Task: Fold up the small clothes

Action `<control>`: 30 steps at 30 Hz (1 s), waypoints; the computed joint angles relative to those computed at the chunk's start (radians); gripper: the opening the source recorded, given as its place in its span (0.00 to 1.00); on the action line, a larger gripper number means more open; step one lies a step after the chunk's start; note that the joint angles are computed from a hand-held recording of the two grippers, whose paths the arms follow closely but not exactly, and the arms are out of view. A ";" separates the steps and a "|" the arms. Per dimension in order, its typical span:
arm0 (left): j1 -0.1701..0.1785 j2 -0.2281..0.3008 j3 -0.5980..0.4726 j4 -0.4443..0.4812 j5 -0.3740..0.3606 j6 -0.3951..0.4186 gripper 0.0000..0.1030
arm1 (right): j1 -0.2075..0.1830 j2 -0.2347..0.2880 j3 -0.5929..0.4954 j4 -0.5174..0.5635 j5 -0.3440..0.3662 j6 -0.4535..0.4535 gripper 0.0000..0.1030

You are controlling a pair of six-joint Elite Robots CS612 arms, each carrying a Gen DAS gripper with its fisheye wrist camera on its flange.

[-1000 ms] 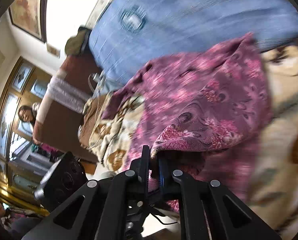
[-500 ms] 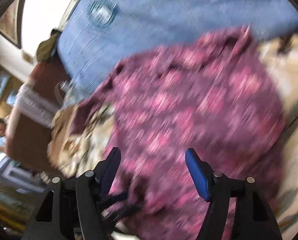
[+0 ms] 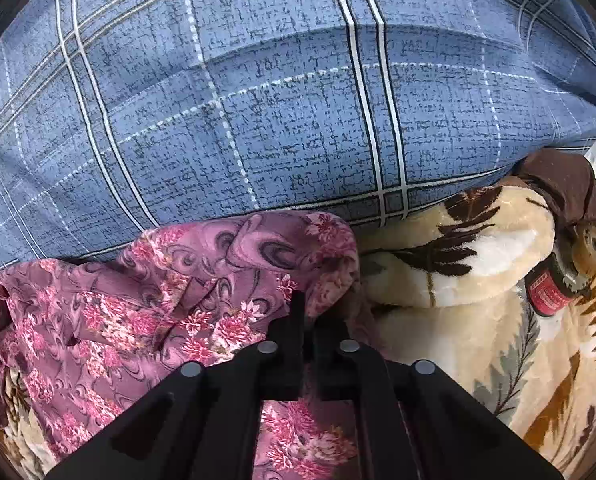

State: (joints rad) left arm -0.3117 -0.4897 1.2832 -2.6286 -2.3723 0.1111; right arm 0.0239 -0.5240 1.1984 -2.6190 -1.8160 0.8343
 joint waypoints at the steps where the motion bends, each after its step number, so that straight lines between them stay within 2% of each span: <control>1: 0.006 -0.005 0.004 -0.014 -0.007 -0.004 0.07 | 0.004 -0.005 -0.002 -0.003 -0.014 -0.028 0.02; 3: 0.007 -0.022 0.015 -0.030 0.036 0.001 0.07 | 0.014 -0.009 -0.015 -0.006 -0.032 -0.073 0.02; 5: 0.000 -0.024 0.012 -0.006 0.093 0.019 0.07 | 0.015 0.005 -0.047 0.022 -0.017 -0.094 0.02; 7: -0.005 -0.012 -0.006 0.050 0.125 0.036 0.07 | 0.014 0.039 -0.104 0.100 -0.009 -0.103 0.03; 9: -0.005 -0.002 -0.019 0.073 0.120 0.043 0.08 | 0.006 0.086 -0.169 0.173 0.046 -0.130 0.08; 10: -0.001 -0.001 -0.023 0.078 0.105 0.036 0.12 | 0.007 0.098 -0.193 0.206 0.063 -0.127 0.10; 11: 0.003 -0.005 -0.021 0.069 0.096 0.032 0.22 | 0.012 0.091 -0.183 0.197 0.066 -0.115 0.11; 12: 0.009 -0.010 -0.013 0.028 0.090 0.023 0.40 | 0.018 0.078 -0.164 0.161 0.065 -0.113 0.15; 14: 0.018 -0.025 0.016 -0.106 0.107 -0.026 0.59 | 0.044 0.023 -0.087 0.030 0.042 -0.121 0.37; 15: 0.022 -0.028 0.020 -0.142 0.111 -0.043 0.60 | 0.058 0.002 -0.058 -0.025 0.025 -0.123 0.55; 16: 0.033 -0.032 0.021 -0.187 0.104 -0.063 0.60 | 0.076 -0.022 -0.026 -0.096 0.017 -0.134 0.65; 17: 0.043 -0.034 0.020 -0.214 0.101 -0.081 0.60 | 0.088 -0.038 -0.010 -0.143 0.033 -0.156 0.65; 19: 0.066 -0.028 -0.006 -0.264 0.117 -0.143 0.61 | 0.104 -0.059 0.012 -0.237 0.136 -0.196 0.65; 21: 0.097 -0.005 -0.061 -0.271 0.124 -0.240 0.66 | 0.115 -0.048 -0.016 -0.302 0.296 -0.202 0.65; 23: 0.133 0.026 -0.128 -0.256 0.123 -0.335 0.66 | 0.126 -0.006 -0.112 -0.285 0.434 -0.219 0.65; 25: 0.157 0.051 -0.184 -0.251 0.166 -0.408 0.66 | 0.148 0.048 -0.215 -0.258 0.529 -0.221 0.65; 26: 0.170 0.065 -0.213 -0.253 0.185 -0.439 0.66 | 0.158 0.093 -0.300 -0.230 0.597 -0.211 0.65; 27: 0.179 0.078 -0.237 -0.258 0.203 -0.464 0.66 | 0.165 0.123 -0.352 -0.215 0.636 -0.200 0.65; 30: 0.206 0.123 -0.325 -0.244 0.248 -0.539 0.66 | 0.186 0.217 -0.530 -0.132 0.687 -0.163 0.65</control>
State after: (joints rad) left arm -0.1061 -0.3671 0.9579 -2.8724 -2.1239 -0.4283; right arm 0.2097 -0.3071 0.6683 -2.7505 -1.1294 0.6712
